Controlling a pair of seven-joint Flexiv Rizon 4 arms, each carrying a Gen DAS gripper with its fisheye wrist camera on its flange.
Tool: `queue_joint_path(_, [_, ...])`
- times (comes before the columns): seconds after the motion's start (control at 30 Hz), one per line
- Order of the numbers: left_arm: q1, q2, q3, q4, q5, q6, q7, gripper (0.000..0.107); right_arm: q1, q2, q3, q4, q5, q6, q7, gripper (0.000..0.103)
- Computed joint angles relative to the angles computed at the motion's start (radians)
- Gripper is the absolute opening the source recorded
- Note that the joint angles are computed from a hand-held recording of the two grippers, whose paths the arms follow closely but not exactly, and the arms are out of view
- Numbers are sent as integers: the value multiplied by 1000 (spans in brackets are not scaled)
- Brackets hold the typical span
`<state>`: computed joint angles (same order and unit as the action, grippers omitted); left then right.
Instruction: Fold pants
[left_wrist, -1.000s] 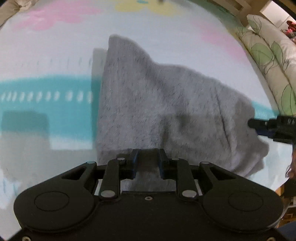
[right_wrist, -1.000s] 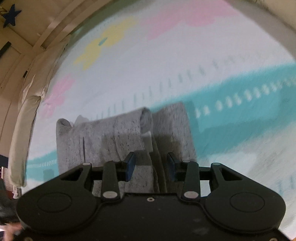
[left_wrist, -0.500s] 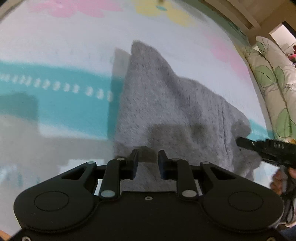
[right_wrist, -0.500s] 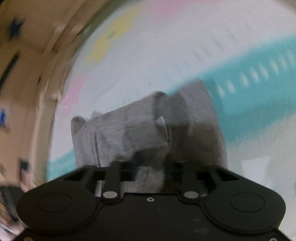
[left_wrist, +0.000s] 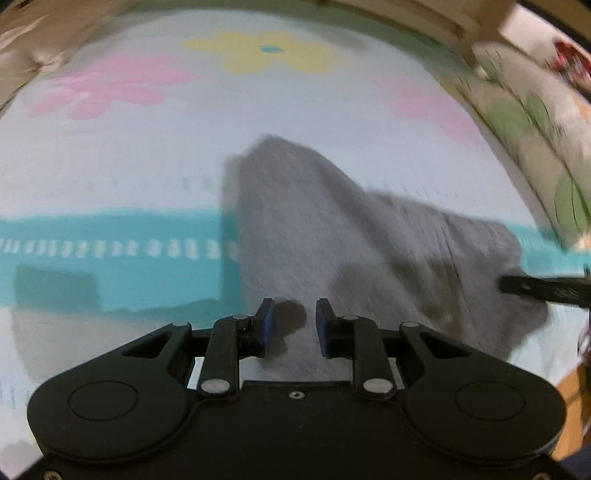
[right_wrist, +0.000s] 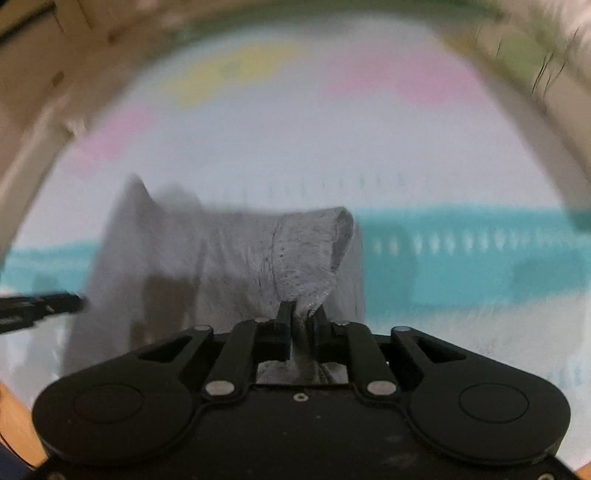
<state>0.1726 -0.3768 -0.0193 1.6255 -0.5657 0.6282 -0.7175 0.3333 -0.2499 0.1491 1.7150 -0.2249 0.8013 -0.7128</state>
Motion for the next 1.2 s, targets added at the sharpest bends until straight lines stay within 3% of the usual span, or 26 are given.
queue_joint_path(0.1, [7,5,-1,-15,9,-34,28,32,14,14,-30,25,-54,12,136,24])
queue_joint_path(0.17, [-2,3,-12,-18,-23,-5,16,32,41,26,-66,34,-188,10,313,28])
queue_joint_path(0.23, [-23,-18,-25,-37,-38,24,-24,32,40,33,-79,51,-313,78,379,29])
queue_joint_path(0.37, [-48,-57,-59,-61,-61,59,-27,32,19,-48,-39,-23,-272,175,205,29])
queue_joint_path(0.5, [-79,-97,-42,-93,22,50,-75,33,44,-124,-23,-110,-208,99,58,27])
queue_joint_path(0.57, [-83,-123,-21,-114,94,29,-95,31,61,-140,-44,-122,-238,16,6,14])
queue_joint_path(0.63, [-43,-117,-49,-84,36,40,-37,26,50,-138,-43,-106,-208,17,-20,3])
queue_joint_path(0.73, [-21,-99,-33,-80,37,3,-43,26,44,-124,-49,-81,-190,40,-2,1])
queue_joint_path(0.8, [-2,-69,-32,-27,6,50,5,26,42,-105,-49,-47,-191,89,10,12])
queue_joint_path(0.87, [10,-40,-25,22,-13,98,55,26,32,-64,-39,-2,-167,117,22,44])
queue_joint_path(0.97, [35,-10,-27,77,-62,121,144,26,31,-29,-26,35,-153,83,33,48])
queue_joint_path(1.03, [39,-6,-20,77,-71,108,158,36,34,-3,-24,55,-165,56,39,50])
queue_joint_path(1.13, [27,-4,0,75,-46,123,125,51,37,32,-37,93,-232,38,109,54])
queue_joint_path(1.2, [22,-20,5,43,-24,91,71,51,16,44,-29,104,-198,41,120,55])
